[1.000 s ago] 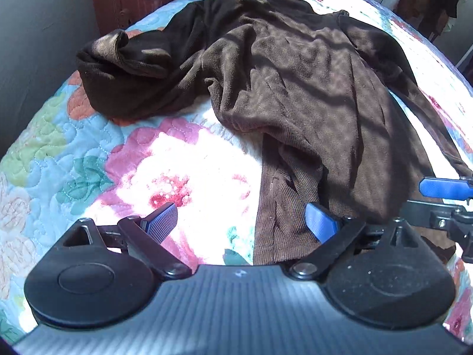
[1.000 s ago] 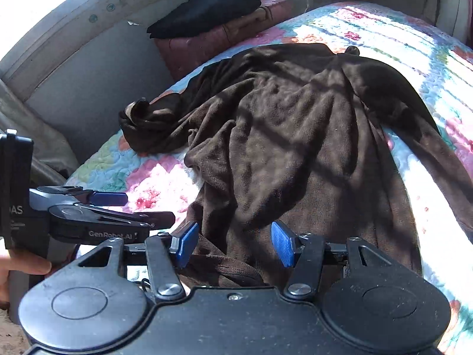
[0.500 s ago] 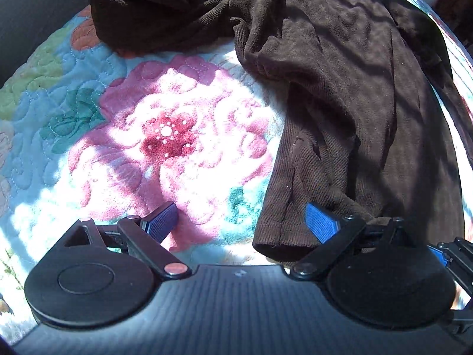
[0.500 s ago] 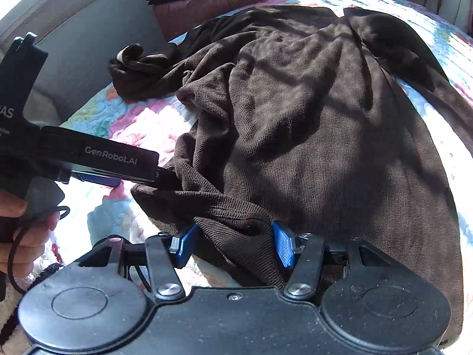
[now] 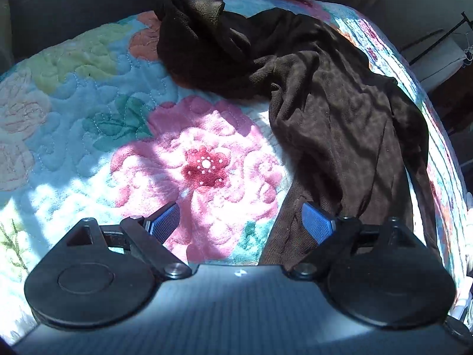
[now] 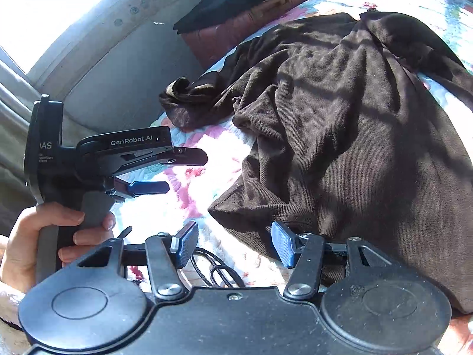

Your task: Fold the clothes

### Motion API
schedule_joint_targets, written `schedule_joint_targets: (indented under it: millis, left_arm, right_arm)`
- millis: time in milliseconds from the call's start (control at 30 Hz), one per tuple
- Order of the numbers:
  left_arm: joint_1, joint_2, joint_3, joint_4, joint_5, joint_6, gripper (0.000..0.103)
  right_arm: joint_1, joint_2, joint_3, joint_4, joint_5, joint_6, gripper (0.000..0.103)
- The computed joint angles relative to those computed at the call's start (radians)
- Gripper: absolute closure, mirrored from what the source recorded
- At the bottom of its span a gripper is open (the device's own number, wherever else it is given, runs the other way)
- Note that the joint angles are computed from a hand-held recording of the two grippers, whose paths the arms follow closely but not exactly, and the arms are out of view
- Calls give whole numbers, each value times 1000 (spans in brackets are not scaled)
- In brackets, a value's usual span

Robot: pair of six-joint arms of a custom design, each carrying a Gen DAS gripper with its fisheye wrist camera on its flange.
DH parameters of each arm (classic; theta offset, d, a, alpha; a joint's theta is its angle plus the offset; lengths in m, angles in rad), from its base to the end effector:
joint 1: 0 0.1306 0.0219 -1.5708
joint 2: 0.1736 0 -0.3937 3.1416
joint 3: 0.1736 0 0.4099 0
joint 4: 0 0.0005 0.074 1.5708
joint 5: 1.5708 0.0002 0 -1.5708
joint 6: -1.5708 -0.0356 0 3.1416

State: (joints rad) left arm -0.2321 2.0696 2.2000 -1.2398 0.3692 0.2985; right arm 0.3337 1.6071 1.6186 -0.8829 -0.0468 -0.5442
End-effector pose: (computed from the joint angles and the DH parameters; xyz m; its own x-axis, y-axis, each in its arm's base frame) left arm 0.6987 -0.1789 0.3958 -0.9420 -0.0592 -0.3305 0.0982 0.8927 -0.4398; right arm 0.5516 0.1924 0.4364 -0.8027 0.2691 -0.5322 0.0701 0.9288 0.3639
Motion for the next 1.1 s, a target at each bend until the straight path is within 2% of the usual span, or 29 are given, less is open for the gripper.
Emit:
schedule_joint_targets:
  millis: [67,167,300,367,433,467,500,533,567,700,733,767,800,833,867,900,967,1100]
  left_arm:
    - [-6,11,8,-16,21,-30,16]
    - [-44,14,10,-45,-44,-162,20]
    - [-103,29,22,-94,-190,-329,19]
    - [-122,43,32,-112,-240,-347,14]
    - [-130,43,24,-100,-260,-349,13]
    - [-130,30,4,-77,-251,-366,17]
    - [-130,14,-20,-51,-238,-388,27]
    - [-130,-2,-42,-25,-223,-409,72]
    - [-134,-21,-68,2,-228,-429,98]
    - [-156,-109,-193,151,-320,-484,98]
    - [-160,-147,-238,210,-366,-500,98]
    - [-161,-179,-272,248,-392,-515,98]
    - [-156,-214,-301,273,-394,-522,98]
    - [-146,-241,-314,268,-383,-519,98]
    - [-136,-263,-320,252,-370,-514,98]
    - [-125,-280,-323,236,-357,-501,98]
    - [-99,-318,-331,195,-335,-459,98]
    - [-84,-329,-376,114,-347,-407,98]
  right_arm:
    - [11,3,15,-55,86,68,43]
    - [1,-43,-18,-92,163,142,43]
    - [-55,-197,-168,-64,230,55,43]
    - [-82,-265,-257,-41,249,-14,43]
    - [-107,-315,-334,-23,274,-90,43]
    - [-119,-335,-373,-5,279,-135,42]
    - [-133,-350,-411,23,277,-180,42]
    - [-141,-358,-433,39,276,-213,42]
    - [-151,-361,-458,54,280,-252,42]
    - [-185,-341,-497,89,241,-304,37]
    - [-194,-333,-501,95,224,-310,37]
    - [-190,-330,-504,109,226,-281,36]
    - [-185,-328,-506,125,232,-247,44]
    - [-185,-338,-512,149,228,-224,59]
    - [-186,-350,-518,174,222,-203,92]
    - [-187,-361,-525,199,215,-182,94]
    - [-197,-430,-576,311,206,-186,94]
    - [-183,-503,-606,343,217,-174,95]
